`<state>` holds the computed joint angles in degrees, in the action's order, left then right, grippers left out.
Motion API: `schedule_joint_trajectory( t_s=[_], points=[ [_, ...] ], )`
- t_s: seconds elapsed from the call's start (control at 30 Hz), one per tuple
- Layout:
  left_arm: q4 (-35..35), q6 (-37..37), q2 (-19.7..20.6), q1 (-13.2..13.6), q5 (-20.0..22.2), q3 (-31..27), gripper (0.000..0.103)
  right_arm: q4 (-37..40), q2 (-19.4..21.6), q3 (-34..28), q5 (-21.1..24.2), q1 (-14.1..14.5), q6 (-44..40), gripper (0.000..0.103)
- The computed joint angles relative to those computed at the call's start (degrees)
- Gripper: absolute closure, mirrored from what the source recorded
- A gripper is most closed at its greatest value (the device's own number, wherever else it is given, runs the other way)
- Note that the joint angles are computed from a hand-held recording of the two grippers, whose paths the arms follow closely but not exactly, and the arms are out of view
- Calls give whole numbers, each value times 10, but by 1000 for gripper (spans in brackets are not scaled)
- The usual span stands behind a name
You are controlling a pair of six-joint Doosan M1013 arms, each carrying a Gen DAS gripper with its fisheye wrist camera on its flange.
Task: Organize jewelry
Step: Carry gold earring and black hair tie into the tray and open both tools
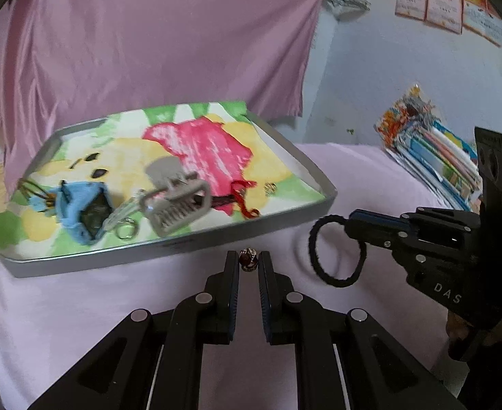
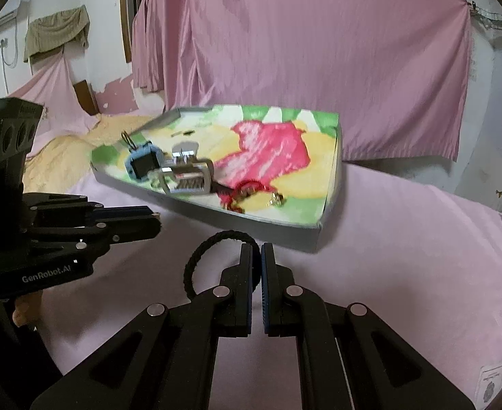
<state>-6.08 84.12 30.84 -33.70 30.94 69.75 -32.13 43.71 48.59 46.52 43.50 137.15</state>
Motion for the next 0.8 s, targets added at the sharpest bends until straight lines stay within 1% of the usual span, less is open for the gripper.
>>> schedule_joint_trajectory(
  t_s=[0.13, 0.2, 0.3, 0.4, 0.47, 0.53, 0.6, 0.67, 0.8],
  points=[
    [33, -38, -10, 4, -23, 9, 92, -25, 3, -9, -15, -1, 26, 99],
    [62, -72, -13, 7, -30, 8, 92, -34, 8, -19, -21, -2, 38, 99],
    [119, -142, -9, 11, -20, -4, 92, -37, 22, -44, -21, -4, 47, 99],
    [144, -188, -2, 18, -10, -18, 92, -28, 37, -70, -17, -9, 59, 99],
    [155, -210, 5, 22, -3, -29, 92, -24, 50, -93, -3, -9, 58, 99],
    [170, -226, 14, 25, 5, -43, 92, -11, 70, -127, 22, -12, 53, 99],
    [173, -224, 24, 27, 15, -60, 92, -1, 88, -159, 49, -13, 46, 99],
    [179, -221, 35, 28, 28, -78, 92, 10, 103, -183, 67, -15, 38, 99],
    [169, -198, 57, 31, 58, -116, 92, 25, 127, -227, 98, -16, 20, 99]
  ],
)
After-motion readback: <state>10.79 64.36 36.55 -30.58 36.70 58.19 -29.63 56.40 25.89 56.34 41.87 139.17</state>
